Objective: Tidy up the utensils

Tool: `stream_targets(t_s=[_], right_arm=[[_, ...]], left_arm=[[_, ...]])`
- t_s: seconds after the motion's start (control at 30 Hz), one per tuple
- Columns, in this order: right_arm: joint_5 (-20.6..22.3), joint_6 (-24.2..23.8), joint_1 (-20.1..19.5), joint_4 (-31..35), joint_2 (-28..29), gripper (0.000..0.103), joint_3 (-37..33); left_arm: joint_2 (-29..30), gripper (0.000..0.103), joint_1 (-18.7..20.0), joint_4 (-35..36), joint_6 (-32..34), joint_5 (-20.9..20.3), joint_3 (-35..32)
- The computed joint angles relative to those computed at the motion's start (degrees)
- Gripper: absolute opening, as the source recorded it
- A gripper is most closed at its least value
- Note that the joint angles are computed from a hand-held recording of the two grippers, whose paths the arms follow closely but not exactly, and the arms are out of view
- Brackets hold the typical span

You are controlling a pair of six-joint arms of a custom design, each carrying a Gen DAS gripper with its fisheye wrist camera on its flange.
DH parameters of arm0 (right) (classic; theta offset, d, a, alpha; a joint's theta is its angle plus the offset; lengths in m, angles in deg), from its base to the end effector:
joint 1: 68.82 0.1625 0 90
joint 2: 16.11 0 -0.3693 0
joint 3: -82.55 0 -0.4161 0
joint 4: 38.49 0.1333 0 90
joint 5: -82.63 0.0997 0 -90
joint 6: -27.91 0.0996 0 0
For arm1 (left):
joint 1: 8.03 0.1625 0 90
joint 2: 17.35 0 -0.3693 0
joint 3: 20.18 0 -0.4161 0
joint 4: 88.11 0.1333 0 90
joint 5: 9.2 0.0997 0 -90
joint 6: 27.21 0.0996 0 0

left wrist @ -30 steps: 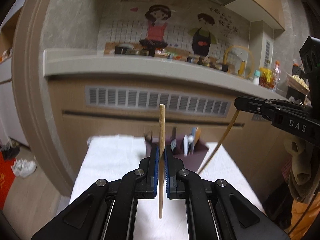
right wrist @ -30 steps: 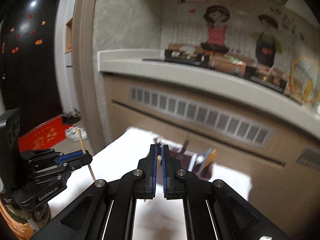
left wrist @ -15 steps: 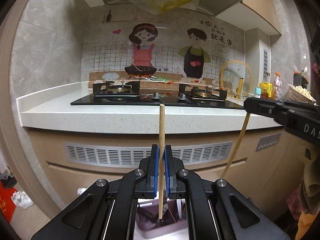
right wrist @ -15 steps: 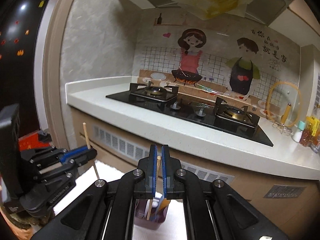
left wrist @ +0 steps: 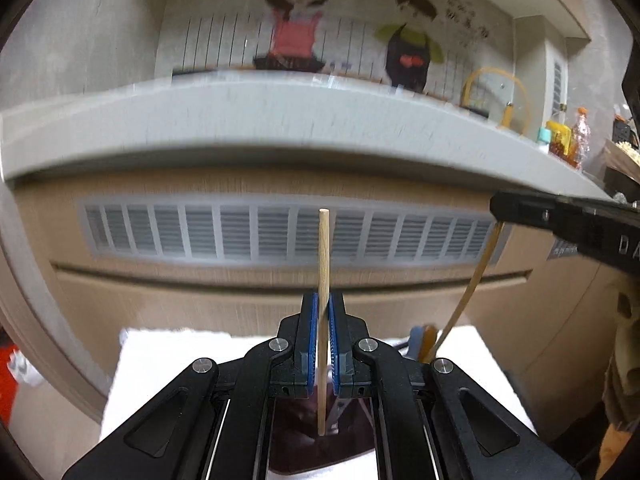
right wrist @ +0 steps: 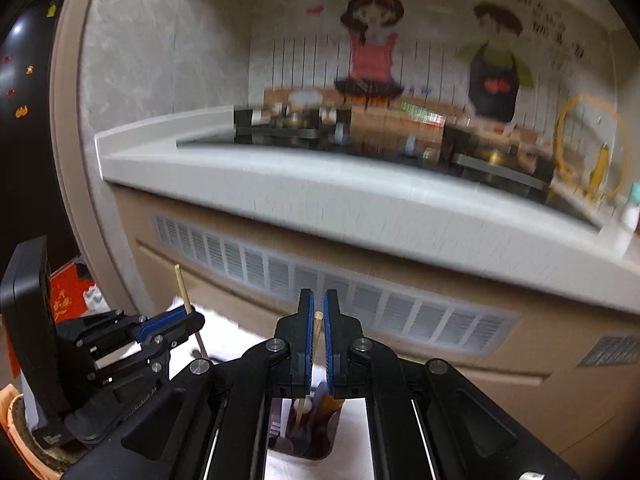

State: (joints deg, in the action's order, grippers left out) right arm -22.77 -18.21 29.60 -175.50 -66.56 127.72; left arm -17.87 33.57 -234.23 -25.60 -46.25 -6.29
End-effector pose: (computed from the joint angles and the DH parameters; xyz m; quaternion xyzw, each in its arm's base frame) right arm 0.2209 -0.7623 0.5057 0.3551 -0.8178 0.3744 0.2549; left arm -0.5228 -0.7487 0.0932 0.2051 0.8241 -0.4643 0.2515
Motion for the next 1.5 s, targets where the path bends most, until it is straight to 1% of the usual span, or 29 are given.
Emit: stream_targets(t_s=[0.1, 0.2, 0.33, 0.43, 0.5, 0.57, 0.6, 0.67, 0.73, 0.77, 0.8, 0.83, 0.87, 0.9, 0.97, 1.03, 1.07, 1.13, 1.17, 1.2, 1.27, 1.33, 1.4, 1.47, 1.5], right_arm=[[-0.7, 1.07, -1.12, 3.05, 1.32, 0.005, -0.84], [-0.72, 3.0, -2.13, 6.67, 2.46, 0.005, -2.01], [-0.4, 4.98, -3.2, 9.48, 2.84, 0.005, -2.09], [1.84, 6.85, -4.08, 11.43, 2.22, 0.005, -1.74], [2.35, 6.43, -4.34, 10.49, 1.1, 0.008, 0.2], [2.59, 5.59, -4.51, 8.47, -0.52, 0.021, 3.04], [2.64, 5.29, -4.58, 7.14, -1.38, 0.024, 4.56], [2.84, 4.93, -4.72, 3.78, -3.34, 0.026, 8.01], [3.37, 5.28, -4.86, 2.33, -4.87, 0.028, 10.23], [3.81, 5.68, -5.06, 1.12, -6.23, 0.03, 12.13], [3.9, 5.9, -5.17, 0.08, -7.11, 0.031, 13.42], [3.89, 6.05, -5.24, -1.11, -8.25, 0.033, 15.15], [4.16, 6.03, -5.42, -2.72, -10.05, 0.035, 17.92], [4.23, 5.93, -5.47, -3.96, -11.35, 0.037, 20.0], [4.16, 5.47, -5.72, -7.02, -14.78, 0.042, 25.67], [4.65, 5.68, -6.17, -8.49, -17.98, 0.044, 30.6], [4.72, 5.88, -6.41, -9.34, -19.77, 0.044, 33.27], [4.83, 6.13, -6.85, -11.66, -23.13, 0.044, 38.56], [4.98, 6.27, -7.11, -12.73, -25.04, 0.045, 41.51], [5.08, 6.33, -7.29, -13.4, -26.14, 0.046, 43.31], [5.15, 5.92, -7.94, -15.41, -29.79, 0.049, 48.88], [5.26, 4.78, -8.61, -17.34, -33.06, 0.053, 53.58], [4.81, 3.75, -8.63, -19.67, -35.18, 0.058, 57.16], [5.94, 2.38, -9.42, -22.06, -38.55, 0.069, 61.47], [6.5, 2.11, -9.77, -23.16, -39.77, 0.072, 62.98]], left_arm=[[-3.51, 0.006, 0.89, -0.62, -3.13, -0.97, 7.39], [-5.55, 0.006, 1.57, -0.39, -6.09, -2.15, 11.72], [-7.54, 0.006, 2.36, 1.25, -10.13, -3.61, 15.21], [-8.07, 0.008, 2.57, 2.32, -11.76, -3.06, 15.85], [-9.22, 0.008, 2.61, 2.01, -12.39, -3.15, 17.61], [-10.07, 0.008, 2.09, 0.6, -12.19, -1.83, 19.26], [-10.71, 0.009, 1.79, -0.35, -12.0, -1.22, 20.4], [-12.17, 0.015, 1.25, -2.24, -12.0, -0.41, 22.91], [-13.91, 0.03, 0.64, -4.46, -11.85, 0.32, 25.98], [-14.97, 0.034, 0.17, -6.07, -11.74, 1.09, 28.07], [-15.86, 0.041, -0.22, -7.55, -11.35, 1.61, 29.84], [-17.02, 0.047, -0.86, -10.3, -10.62, 2.65, 32.58], [-17.75, 0.051, -1.34, -11.98, -10.19, 3.55, 34.38], [-18.94, 0.056, -2.11, -14.26, -10.17, 5.07, 37.38], [-21.31, 0.063, -3.35, -16.18, -12.18, 7.25, 42.77], [-23.77, 0.073, -4.52, -17.64, -14.4, 8.75, 48.26], [-24.89, 0.076, -5.15, -18.5, -15.07, 9.56, 50.88], [-26.64, 0.085, -7.07, -21.53, -15.37, 13.18, 56.58], [-27.31, 0.087, -7.93, -22.77, -15.14, 14.4, 58.84], [-27.97, 0.092, -9.16, -24.9, -14.57, 16.05, 61.8], [-29.01, 0.097, -10.71, -26.25, -15.14, 18.34, 65.59], [-30.86, 0.101, -12.47, -24.46, -18.93, 20.23, 69.94], [-32.37, 0.102, -14.14, -21.89, -23.68, 21.97, 73.29], [-32.52, 0.102, -15.8, -21.51, -26.51, 24.65, 75.38], [-32.56, 0.103, -16.49, -21.32, -27.5, 25.81, 76.28]])
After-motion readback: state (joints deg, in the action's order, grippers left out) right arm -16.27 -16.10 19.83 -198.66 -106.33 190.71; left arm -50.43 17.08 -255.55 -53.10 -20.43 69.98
